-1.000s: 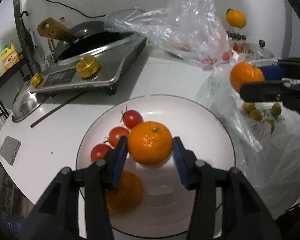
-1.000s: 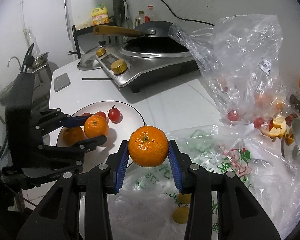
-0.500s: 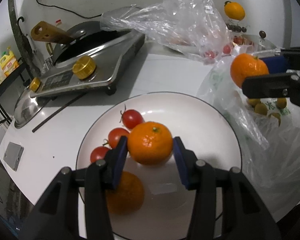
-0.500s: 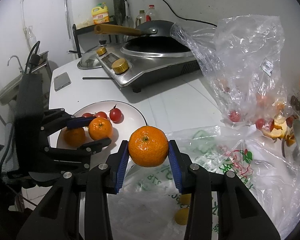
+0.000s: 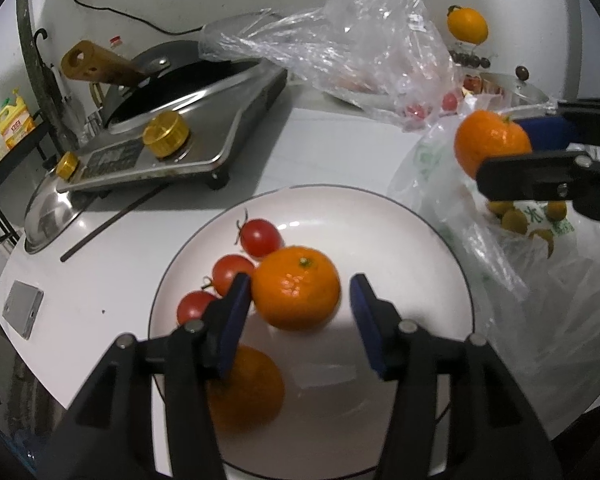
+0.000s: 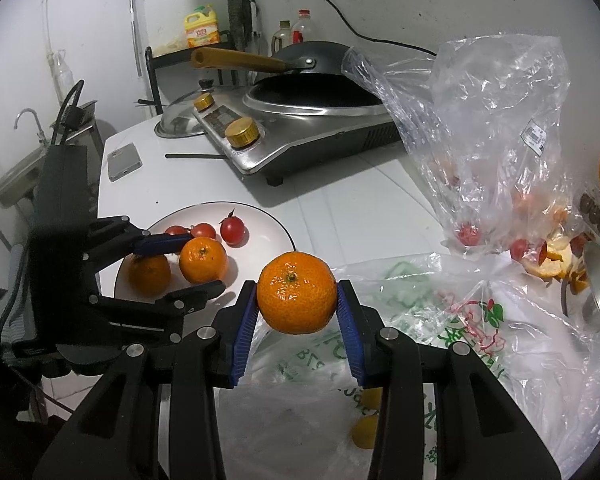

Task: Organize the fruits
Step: 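Lower the left gripper's orange onto the plate and open the left gripper, then lower the right gripper's orange onto the plate beside the others and open it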

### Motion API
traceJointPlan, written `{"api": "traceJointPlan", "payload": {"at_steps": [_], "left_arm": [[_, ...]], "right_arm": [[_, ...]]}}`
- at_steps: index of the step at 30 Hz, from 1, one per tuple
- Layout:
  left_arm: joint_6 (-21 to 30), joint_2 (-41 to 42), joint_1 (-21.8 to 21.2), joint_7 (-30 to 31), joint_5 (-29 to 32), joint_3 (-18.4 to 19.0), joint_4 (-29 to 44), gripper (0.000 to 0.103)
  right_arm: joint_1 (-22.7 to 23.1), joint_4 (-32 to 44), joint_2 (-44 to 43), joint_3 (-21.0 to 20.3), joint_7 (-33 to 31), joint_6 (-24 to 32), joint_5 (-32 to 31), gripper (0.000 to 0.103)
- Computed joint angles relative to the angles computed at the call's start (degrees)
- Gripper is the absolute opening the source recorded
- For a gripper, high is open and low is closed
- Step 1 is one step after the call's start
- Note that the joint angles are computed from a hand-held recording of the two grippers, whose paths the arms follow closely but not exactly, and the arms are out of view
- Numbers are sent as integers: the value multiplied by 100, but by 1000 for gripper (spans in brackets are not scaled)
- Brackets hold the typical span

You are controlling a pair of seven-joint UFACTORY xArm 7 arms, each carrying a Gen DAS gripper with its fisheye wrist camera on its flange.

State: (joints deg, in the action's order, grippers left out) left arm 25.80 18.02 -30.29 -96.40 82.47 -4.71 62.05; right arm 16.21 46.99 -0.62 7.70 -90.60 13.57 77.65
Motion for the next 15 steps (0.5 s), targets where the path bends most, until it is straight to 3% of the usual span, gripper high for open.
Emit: {"api": "traceJointPlan", "payload": {"at_steps": [15], "left_arm": [[-61, -630, 282, -1128, 1053, -213, -420, 53]], "right_arm": [[70, 312, 359, 196, 278, -196, -404, 42]]}}
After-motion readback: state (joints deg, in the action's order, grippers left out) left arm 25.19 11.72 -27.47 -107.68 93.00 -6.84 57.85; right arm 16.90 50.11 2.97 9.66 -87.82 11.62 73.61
